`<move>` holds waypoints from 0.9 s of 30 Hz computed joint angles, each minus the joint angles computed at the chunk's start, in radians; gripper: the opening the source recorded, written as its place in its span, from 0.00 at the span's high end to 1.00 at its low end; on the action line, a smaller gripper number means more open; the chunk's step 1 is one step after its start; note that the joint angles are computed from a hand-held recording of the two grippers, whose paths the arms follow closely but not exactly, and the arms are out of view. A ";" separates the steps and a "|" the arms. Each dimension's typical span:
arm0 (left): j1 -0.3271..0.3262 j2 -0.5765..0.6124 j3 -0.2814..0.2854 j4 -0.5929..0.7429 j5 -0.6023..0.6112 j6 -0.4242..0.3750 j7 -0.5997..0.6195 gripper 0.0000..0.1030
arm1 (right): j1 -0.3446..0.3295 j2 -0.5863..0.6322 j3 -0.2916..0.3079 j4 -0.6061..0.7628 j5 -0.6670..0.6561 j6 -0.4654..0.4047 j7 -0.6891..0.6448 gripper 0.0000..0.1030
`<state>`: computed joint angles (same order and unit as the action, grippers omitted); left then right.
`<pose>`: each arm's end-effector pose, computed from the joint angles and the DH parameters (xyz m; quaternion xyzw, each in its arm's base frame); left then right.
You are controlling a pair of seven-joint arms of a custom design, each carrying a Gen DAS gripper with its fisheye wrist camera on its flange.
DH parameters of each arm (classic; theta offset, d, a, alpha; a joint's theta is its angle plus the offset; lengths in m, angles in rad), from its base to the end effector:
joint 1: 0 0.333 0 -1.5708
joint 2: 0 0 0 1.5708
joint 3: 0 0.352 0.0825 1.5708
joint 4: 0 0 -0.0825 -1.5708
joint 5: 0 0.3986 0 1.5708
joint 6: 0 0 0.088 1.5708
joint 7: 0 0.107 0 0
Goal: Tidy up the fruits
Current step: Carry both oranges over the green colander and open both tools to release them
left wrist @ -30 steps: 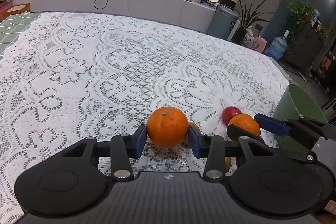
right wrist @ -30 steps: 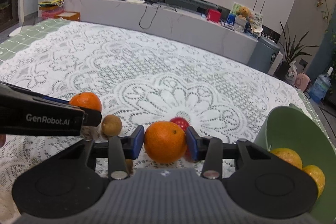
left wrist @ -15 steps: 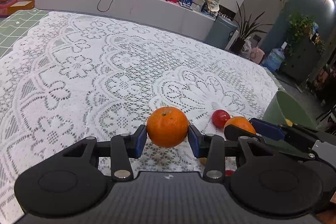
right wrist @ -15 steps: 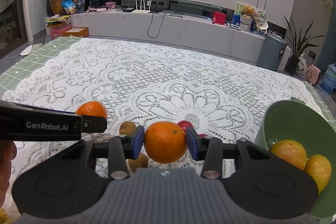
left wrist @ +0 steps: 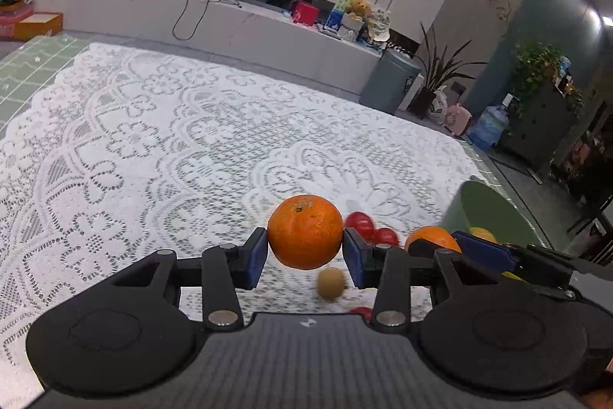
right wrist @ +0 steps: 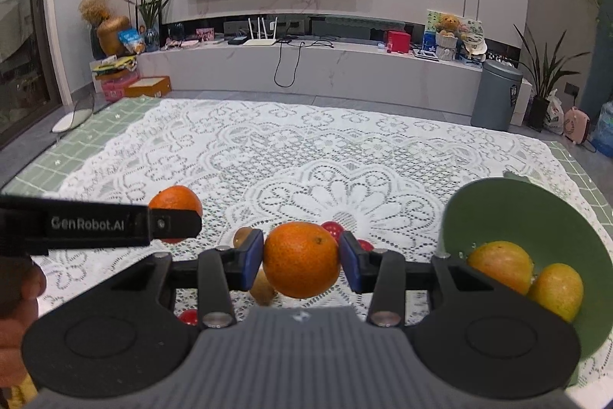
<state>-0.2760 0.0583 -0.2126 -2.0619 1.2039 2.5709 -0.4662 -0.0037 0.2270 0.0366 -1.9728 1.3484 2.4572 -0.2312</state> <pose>0.5290 -0.2961 0.4759 -0.8013 0.4036 -0.3499 0.2693 0.6422 0.0194 0.4083 -0.8225 0.3243 -0.1435 0.4446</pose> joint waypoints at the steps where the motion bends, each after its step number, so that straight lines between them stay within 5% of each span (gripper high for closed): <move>1: -0.003 0.002 -0.003 0.008 -0.006 -0.005 0.010 0.54 | -0.003 -0.002 -0.004 0.004 -0.012 -0.011 0.016 0.60; 8: -0.036 0.033 -0.014 0.093 -0.038 -0.044 0.104 0.54 | -0.041 -0.014 -0.032 0.038 -0.091 -0.102 0.133 0.60; 20: -0.106 0.174 0.017 0.305 -0.066 -0.002 0.259 0.54 | -0.129 0.056 -0.060 0.203 -0.245 -0.212 0.312 0.60; 27: -0.138 0.284 0.043 0.432 -0.200 0.035 0.473 0.54 | -0.161 0.133 -0.055 0.328 -0.381 -0.228 0.384 0.60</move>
